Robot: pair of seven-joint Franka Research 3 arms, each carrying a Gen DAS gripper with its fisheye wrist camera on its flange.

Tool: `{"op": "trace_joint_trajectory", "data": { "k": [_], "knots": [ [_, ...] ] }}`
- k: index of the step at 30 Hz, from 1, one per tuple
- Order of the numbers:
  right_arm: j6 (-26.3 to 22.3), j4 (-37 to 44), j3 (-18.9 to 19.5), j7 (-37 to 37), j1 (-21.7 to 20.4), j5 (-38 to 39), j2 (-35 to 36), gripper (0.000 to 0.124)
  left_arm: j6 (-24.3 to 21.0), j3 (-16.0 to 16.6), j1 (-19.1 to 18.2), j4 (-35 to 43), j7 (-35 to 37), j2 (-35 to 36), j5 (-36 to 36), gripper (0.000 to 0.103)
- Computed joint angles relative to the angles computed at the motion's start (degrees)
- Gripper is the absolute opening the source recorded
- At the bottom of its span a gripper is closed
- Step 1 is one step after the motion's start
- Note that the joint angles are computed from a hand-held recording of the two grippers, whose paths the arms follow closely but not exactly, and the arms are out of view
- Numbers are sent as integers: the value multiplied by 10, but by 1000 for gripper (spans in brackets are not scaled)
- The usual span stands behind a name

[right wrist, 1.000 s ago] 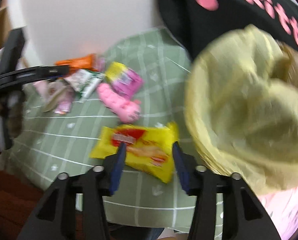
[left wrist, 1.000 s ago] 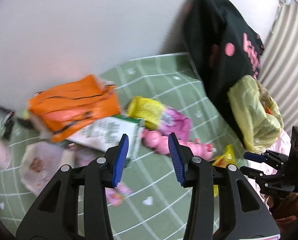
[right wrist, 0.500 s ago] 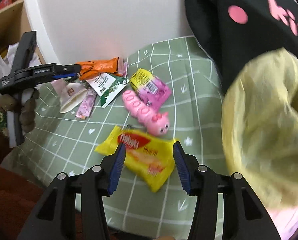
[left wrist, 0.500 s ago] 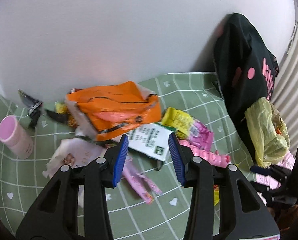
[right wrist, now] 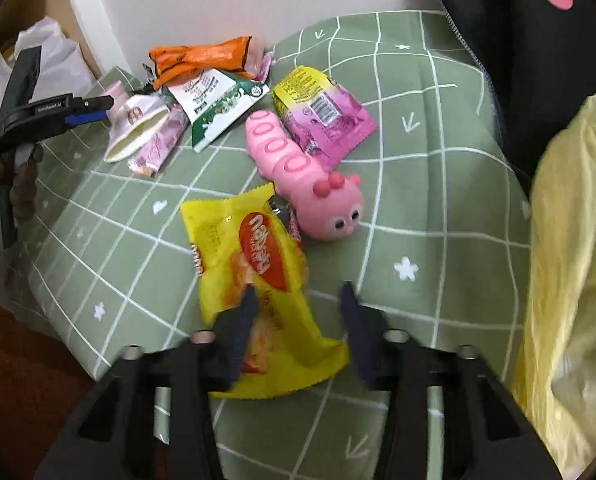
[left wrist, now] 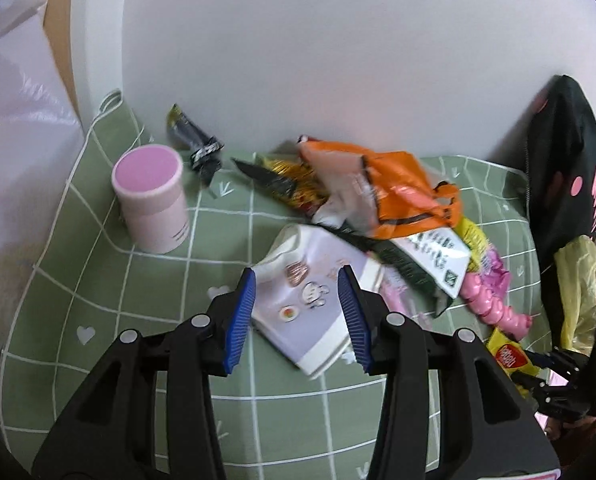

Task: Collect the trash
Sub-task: 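Grasp the orange bag with the left tool while the right tool grasps the yellow wafer pack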

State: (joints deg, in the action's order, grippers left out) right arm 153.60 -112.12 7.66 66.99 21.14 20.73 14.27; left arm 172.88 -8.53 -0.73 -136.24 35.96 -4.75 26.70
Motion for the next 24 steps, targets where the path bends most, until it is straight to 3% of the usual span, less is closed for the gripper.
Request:
{"op": "trace_joint_trajectory", "data": {
  "k": [2,8,12,14,18,22,24],
  "knots": [
    [-10,0,4,-3,-6,17,-3,16,3,6,-8,1,31,5,-27,44],
    [-7,-3,1,9,0,17,-6,13,0,4,2,32,3,23,21,45],
    [-7,-3,2,6,-2,22,-5,13,32,10,-15,62,112,48,-82,46],
    [-1,-5,0,10,1,13,-6,13,33,8,-19,91,129,69,-109,47],
    [11,-12,-3,19,6,-1,-8,13,6,20,-34,154,67,111,-71,48],
    [20,-19,-8,39,13,-27,-12,13,-60,18,-41,203,53,146,-77,47],
    [23,-22,-11,50,14,-37,-15,12,-67,4,-31,205,73,152,-113,47]
  ]
}}
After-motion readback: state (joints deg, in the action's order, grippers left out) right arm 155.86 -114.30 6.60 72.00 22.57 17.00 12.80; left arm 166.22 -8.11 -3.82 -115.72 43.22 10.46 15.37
